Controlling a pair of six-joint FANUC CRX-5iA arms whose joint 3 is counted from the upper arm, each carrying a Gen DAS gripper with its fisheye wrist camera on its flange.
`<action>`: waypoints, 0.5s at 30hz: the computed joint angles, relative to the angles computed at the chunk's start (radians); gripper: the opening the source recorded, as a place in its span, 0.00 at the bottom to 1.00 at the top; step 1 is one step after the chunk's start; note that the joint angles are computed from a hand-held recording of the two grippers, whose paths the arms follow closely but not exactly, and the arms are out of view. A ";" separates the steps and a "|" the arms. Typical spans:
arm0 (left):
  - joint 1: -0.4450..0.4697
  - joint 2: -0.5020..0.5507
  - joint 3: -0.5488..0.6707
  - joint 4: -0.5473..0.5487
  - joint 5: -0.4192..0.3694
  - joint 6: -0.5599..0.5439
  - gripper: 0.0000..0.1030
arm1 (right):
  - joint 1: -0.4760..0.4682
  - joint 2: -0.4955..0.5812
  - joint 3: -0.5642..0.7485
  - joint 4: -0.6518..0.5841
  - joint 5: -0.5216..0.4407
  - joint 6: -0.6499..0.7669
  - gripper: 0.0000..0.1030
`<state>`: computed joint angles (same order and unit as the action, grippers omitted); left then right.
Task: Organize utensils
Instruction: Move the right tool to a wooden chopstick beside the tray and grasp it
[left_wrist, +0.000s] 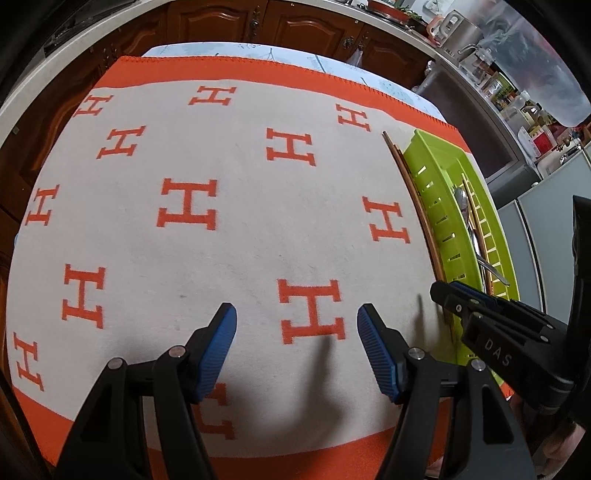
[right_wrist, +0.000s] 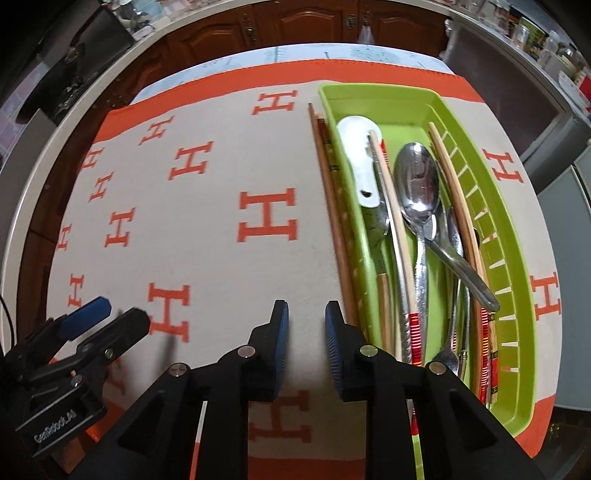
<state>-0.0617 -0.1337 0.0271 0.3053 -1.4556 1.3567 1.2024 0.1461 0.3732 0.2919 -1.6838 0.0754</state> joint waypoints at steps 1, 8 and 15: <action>-0.002 0.001 -0.001 0.000 0.000 -0.001 0.64 | -0.003 -0.008 -0.010 -0.004 0.010 -0.003 0.20; -0.002 0.014 0.001 -0.001 -0.009 0.000 0.64 | 0.003 0.018 0.001 0.028 -0.038 0.011 0.16; 0.004 0.022 -0.002 0.009 -0.012 0.000 0.64 | -0.025 0.029 0.011 0.020 -0.068 0.015 0.16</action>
<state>-0.0579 -0.1116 0.0250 0.3147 -1.4680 1.3567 1.1778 0.1749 0.3844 0.3118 -1.7520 0.0900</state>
